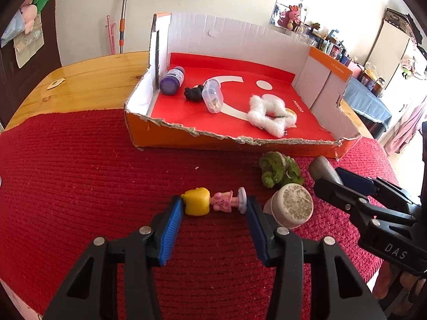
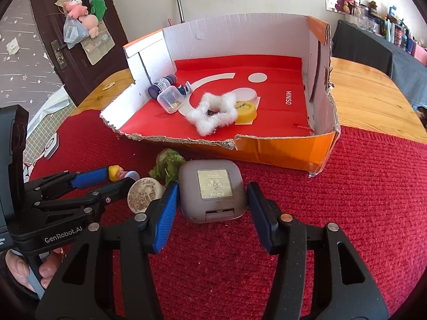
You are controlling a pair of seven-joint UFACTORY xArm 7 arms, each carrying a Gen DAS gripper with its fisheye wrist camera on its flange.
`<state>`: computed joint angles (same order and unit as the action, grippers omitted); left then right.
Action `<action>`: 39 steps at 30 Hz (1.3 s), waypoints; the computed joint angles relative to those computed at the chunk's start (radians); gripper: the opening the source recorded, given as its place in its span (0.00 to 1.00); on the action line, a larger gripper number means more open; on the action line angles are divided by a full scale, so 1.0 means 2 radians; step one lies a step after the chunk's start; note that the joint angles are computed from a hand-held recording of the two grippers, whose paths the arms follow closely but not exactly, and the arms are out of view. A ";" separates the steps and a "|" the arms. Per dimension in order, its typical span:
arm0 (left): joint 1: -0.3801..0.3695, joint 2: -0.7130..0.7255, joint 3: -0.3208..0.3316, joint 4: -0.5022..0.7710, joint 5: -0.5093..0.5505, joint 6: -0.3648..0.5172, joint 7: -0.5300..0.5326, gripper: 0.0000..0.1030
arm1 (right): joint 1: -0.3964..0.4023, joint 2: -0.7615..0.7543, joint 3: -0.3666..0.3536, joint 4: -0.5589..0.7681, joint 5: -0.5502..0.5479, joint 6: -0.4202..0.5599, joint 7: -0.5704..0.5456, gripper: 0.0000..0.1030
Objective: Organize objects
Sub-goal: 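Move the left tool to the yellow-pink toy while the right tool approaches the grey case, then close the left tool on the yellow-pink toy while the right tool grasps the grey case, then lift the yellow-pink toy and grey case and carry them into the box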
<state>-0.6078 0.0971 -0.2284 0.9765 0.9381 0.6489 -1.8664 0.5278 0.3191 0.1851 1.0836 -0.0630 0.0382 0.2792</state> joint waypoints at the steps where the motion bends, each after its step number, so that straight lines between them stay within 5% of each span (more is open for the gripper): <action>1: -0.001 -0.001 0.000 -0.001 0.001 0.002 -0.002 0.49 | 0.002 -0.002 -0.002 -0.002 -0.001 -0.001 0.002 0.49; 24: -0.003 -0.029 -0.023 -0.008 0.026 0.025 -0.021 0.49 | 0.053 -0.050 -0.050 -0.040 -0.056 -0.027 0.057 0.49; 39: 0.004 -0.040 -0.024 0.002 0.035 0.032 -0.007 0.49 | 0.037 -0.055 -0.034 -0.039 -0.061 -0.029 0.058 0.49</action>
<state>-0.5992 0.0172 -0.2764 0.9813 1.0081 0.7122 -1.8808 0.6013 0.2096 0.1170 1.0050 -0.1842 -0.0202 0.3949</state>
